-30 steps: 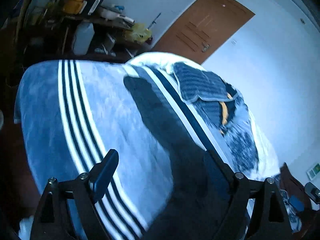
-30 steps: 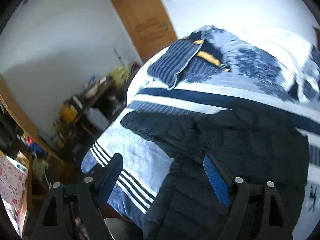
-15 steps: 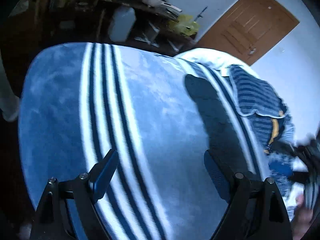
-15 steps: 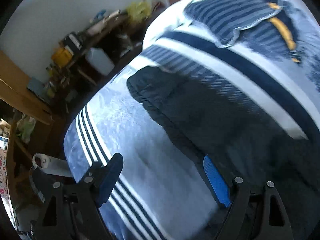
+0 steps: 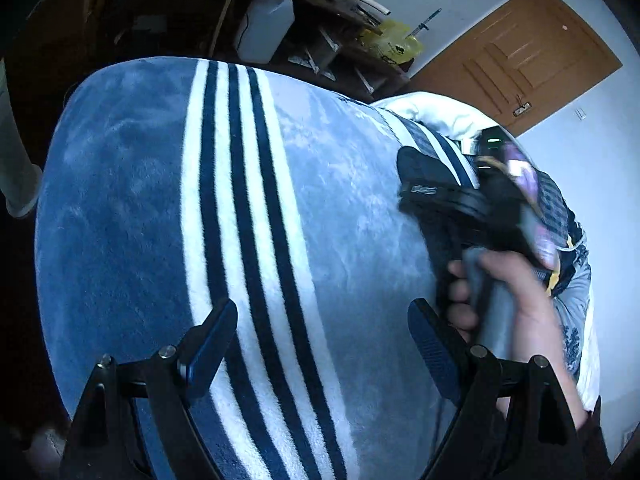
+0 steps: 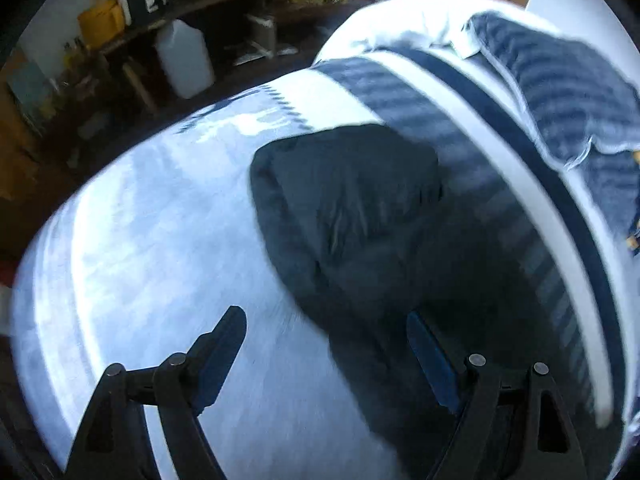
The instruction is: Fold large clothes
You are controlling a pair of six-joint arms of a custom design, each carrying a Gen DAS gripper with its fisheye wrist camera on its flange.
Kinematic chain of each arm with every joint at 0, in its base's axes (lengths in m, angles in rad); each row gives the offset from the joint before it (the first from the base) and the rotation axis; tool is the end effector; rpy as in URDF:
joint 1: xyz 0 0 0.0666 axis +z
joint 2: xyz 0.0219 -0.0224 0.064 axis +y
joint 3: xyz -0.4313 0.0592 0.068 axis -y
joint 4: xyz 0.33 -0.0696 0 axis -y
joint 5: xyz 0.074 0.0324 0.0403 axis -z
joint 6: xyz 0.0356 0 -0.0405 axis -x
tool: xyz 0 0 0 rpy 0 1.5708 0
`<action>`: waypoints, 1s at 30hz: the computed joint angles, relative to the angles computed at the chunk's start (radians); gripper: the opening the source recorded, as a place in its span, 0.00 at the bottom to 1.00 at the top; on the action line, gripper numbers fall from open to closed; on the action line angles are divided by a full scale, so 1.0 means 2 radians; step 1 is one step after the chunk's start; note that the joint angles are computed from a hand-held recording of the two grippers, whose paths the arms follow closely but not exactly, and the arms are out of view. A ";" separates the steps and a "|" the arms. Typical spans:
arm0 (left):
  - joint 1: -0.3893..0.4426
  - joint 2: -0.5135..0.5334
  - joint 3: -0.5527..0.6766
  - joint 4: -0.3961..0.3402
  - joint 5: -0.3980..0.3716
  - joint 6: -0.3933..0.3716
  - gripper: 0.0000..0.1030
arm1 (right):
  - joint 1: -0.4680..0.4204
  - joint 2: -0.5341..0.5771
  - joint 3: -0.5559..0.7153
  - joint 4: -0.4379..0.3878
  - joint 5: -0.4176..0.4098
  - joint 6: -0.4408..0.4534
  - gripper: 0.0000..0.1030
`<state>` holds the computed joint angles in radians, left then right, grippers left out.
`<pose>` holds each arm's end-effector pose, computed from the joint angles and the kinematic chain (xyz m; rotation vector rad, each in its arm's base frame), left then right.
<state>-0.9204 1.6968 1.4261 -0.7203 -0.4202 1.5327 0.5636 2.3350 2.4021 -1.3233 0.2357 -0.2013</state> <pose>0.3259 -0.4051 0.3725 -0.9086 2.3449 -0.5241 0.6235 0.3838 0.3137 -0.4463 2.7242 -0.1398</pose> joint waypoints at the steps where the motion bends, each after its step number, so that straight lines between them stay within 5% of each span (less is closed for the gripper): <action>1: 0.000 0.002 0.004 -0.004 0.001 -0.007 0.85 | 0.000 0.008 0.007 -0.006 0.007 -0.002 0.77; 2: 0.000 0.003 0.009 -0.012 -0.002 -0.012 0.85 | -0.002 0.013 0.009 -0.011 0.007 -0.008 0.57; 3: 0.000 0.004 0.012 -0.018 -0.007 -0.013 0.85 | -0.004 0.006 -0.004 0.001 -0.002 -0.018 0.47; 5: 0.000 0.001 0.010 -0.014 -0.011 -0.017 0.85 | -0.009 -0.015 -0.027 0.014 -0.006 -0.034 0.07; 12: -0.014 -0.002 0.018 0.022 -0.034 -0.047 0.85 | -0.051 -0.217 -0.224 0.148 -0.112 -0.110 0.04; 17: -0.042 0.020 0.070 0.042 -0.044 -0.109 0.85 | -0.095 -0.387 -0.346 0.189 -0.133 -0.157 0.04; 21: -0.067 0.049 0.114 0.084 0.004 -0.170 0.85 | -0.160 -0.523 -0.438 0.197 -0.139 -0.184 0.04; 23: -0.083 0.069 0.132 0.122 0.036 -0.206 0.85 | -0.210 -0.582 -0.484 0.197 -0.163 -0.195 0.04; 27: -0.104 0.131 0.227 0.079 0.073 -0.235 0.85 | -0.365 -0.666 -0.584 0.206 -0.266 -0.194 0.04; 30: -0.116 0.187 0.323 0.012 0.084 -0.254 0.85 | -0.495 -0.682 -0.656 0.222 -0.348 -0.170 0.06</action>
<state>-1.1516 2.0705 2.0730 -0.6971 -0.2524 1.0243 -0.4274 0.9703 1.0901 -0.8793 -0.4610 -0.5419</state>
